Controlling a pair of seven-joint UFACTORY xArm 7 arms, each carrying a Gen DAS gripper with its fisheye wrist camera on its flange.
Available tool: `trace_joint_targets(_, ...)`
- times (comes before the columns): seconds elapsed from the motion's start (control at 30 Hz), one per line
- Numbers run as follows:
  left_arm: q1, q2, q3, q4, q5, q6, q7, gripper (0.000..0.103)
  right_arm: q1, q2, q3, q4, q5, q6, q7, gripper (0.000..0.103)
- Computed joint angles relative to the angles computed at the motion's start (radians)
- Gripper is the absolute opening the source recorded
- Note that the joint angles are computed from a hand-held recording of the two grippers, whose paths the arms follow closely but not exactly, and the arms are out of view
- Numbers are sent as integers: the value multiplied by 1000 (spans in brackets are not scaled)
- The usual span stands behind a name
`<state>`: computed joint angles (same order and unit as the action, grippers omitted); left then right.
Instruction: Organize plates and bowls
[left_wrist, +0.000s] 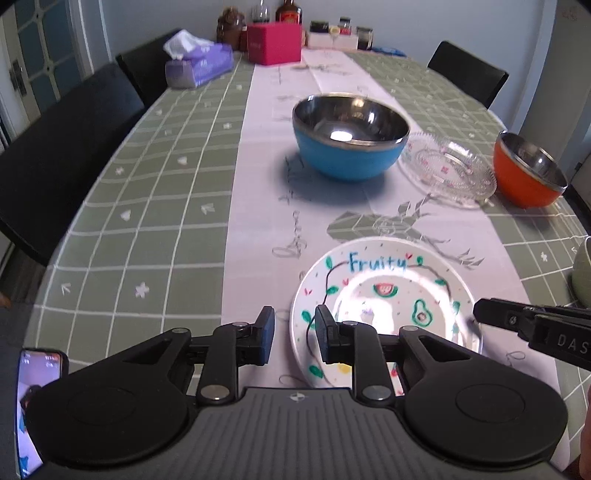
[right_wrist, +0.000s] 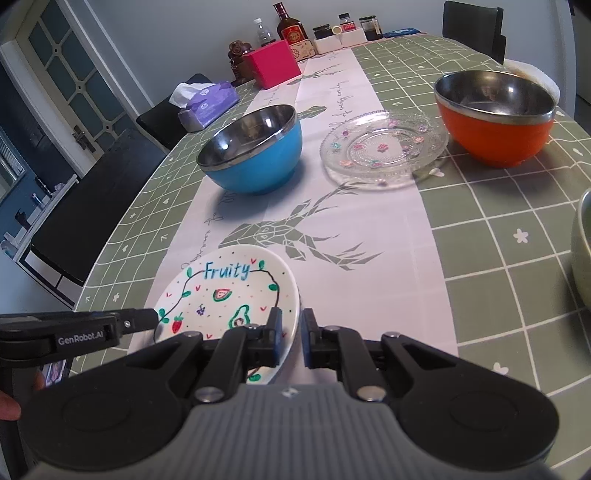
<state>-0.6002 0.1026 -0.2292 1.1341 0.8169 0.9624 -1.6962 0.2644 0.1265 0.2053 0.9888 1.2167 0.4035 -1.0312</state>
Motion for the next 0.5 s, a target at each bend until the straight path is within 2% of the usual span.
trace_joint_targets(0.1,-9,-9,-1,-11,89,-36,-52,37,-1,-7,-2,-5,-7,-1,13,30)
trace_joint_targets(0.17,-12,-8,-2,-12,147,-69,-84,41,1,-14,-4,-11,-21,-5,27,31)
trace_joint_targets(0.23,-15,2,-4,-4,193,-96,-100,42,1,-22,-7,-17,-32,-4,43,36)
trace_joint_targets(0.5,-33,36,7,31,285,-157,-129,47,-10,-74,-36,-51,-61,5,83,43)
